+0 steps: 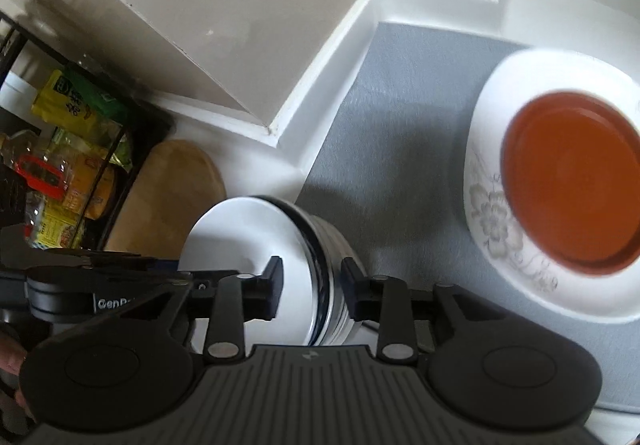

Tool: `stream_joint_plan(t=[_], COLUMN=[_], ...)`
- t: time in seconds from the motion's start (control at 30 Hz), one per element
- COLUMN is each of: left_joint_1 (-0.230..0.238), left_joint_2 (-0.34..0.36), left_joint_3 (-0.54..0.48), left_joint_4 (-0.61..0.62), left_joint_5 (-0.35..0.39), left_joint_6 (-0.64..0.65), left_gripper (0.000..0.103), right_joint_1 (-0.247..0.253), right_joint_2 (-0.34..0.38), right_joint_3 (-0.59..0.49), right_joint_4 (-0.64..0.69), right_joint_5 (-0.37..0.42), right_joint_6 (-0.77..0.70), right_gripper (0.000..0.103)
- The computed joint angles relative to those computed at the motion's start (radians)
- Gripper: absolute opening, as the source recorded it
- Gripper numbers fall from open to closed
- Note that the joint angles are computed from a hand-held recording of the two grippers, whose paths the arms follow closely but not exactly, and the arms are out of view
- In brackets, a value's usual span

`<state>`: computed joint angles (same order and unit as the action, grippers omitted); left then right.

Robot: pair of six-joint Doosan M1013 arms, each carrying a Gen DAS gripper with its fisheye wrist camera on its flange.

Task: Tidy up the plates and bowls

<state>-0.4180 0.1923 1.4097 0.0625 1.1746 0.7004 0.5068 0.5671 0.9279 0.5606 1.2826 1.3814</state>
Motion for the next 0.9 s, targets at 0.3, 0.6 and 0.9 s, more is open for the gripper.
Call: stream_joint_plan(t=[0.3,0.6,0.9], left_joint_1=[-0.002,0.029,0.057], left_joint_2=[-0.002,-0.036,-0.059], left_joint_3=[0.011,0.074,0.127], left_joint_4=[0.017,-0.076,-0.176], left_joint_5=[-0.019,-0.086,-0.165], left_joint_6=[0.018,-0.012,-0.009], left_gripper=[0.034,0.045,0.041], right_joint_1=[0.006,-0.003,-0.012], right_joint_2=[0.025,0.017,-0.009], right_joint_3=[-0.027,-0.011,0.026], right_joint_4=[-0.037,-0.018,-0.026], right_joint_5=[-0.001,-0.006,-0.008], right_joint_6=[-0.035,0.004,-0.02], right_gripper=[0.013,0.023,0.034])
